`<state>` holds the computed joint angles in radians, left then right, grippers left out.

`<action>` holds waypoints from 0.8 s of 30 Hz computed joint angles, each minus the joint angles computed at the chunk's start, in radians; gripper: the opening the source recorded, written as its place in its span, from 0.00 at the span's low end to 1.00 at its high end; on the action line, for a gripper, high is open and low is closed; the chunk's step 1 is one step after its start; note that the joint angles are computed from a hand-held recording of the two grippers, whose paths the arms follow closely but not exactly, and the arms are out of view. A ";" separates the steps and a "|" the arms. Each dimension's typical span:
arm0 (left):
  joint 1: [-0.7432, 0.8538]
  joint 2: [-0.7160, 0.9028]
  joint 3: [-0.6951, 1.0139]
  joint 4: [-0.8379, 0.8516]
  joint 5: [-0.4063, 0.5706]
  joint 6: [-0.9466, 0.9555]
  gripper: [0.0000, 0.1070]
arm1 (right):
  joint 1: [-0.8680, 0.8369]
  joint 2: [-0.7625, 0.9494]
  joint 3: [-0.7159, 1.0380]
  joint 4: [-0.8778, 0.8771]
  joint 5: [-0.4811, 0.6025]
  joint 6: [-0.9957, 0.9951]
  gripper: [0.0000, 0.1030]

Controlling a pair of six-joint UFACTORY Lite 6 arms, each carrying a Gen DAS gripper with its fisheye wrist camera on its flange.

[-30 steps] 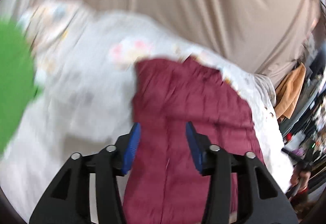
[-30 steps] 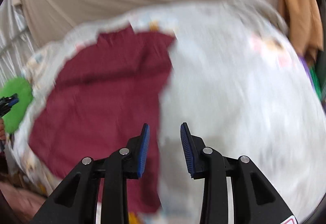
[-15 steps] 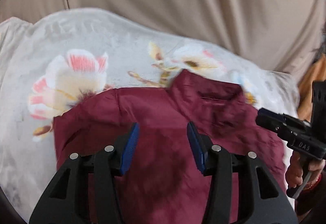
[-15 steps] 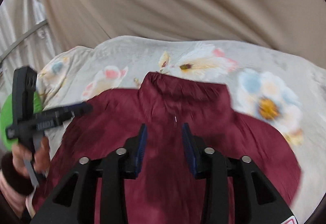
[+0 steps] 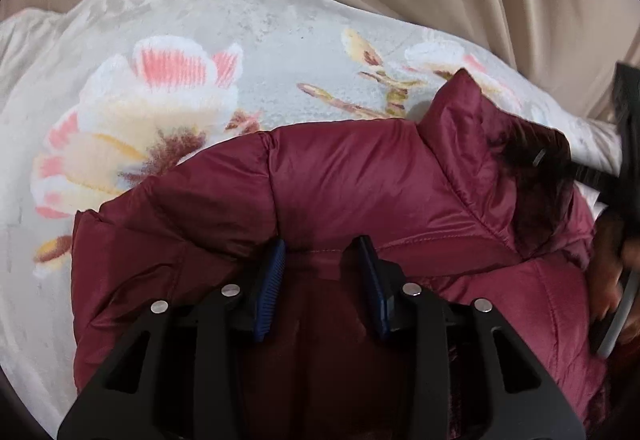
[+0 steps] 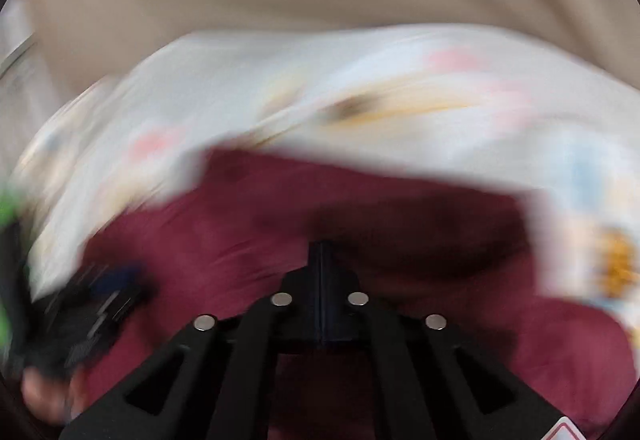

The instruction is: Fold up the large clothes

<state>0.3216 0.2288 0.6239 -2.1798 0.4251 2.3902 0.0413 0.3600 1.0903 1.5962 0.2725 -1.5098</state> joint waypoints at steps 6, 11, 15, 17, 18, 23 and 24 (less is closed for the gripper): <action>0.030 -0.274 -0.082 0.351 0.043 -0.339 0.35 | -0.292 -0.312 -0.248 -0.152 0.233 -0.022 0.00; -0.315 -0.371 -0.001 0.449 -0.060 -0.555 0.52 | -0.342 -0.326 -0.346 -0.251 0.239 -0.047 0.04; -0.590 -0.023 0.251 0.328 -0.248 -0.551 0.50 | -0.309 -0.245 -0.346 -0.223 0.194 -0.102 0.05; -0.635 0.144 0.375 0.154 -0.348 -0.402 0.45 | -0.301 -0.224 -0.355 -0.154 0.138 -0.174 0.00; -0.626 0.199 0.412 0.118 -0.355 -0.373 0.46 | -0.331 -0.211 -0.357 -0.098 0.125 -0.234 0.00; -0.514 0.173 0.372 0.022 -0.222 -0.337 0.46 | -0.507 -0.178 -0.341 -0.092 0.215 -0.233 0.00; -0.497 0.118 0.330 -0.082 -0.219 -0.242 0.44 | -0.541 -0.227 -0.374 -0.099 0.226 -0.234 0.00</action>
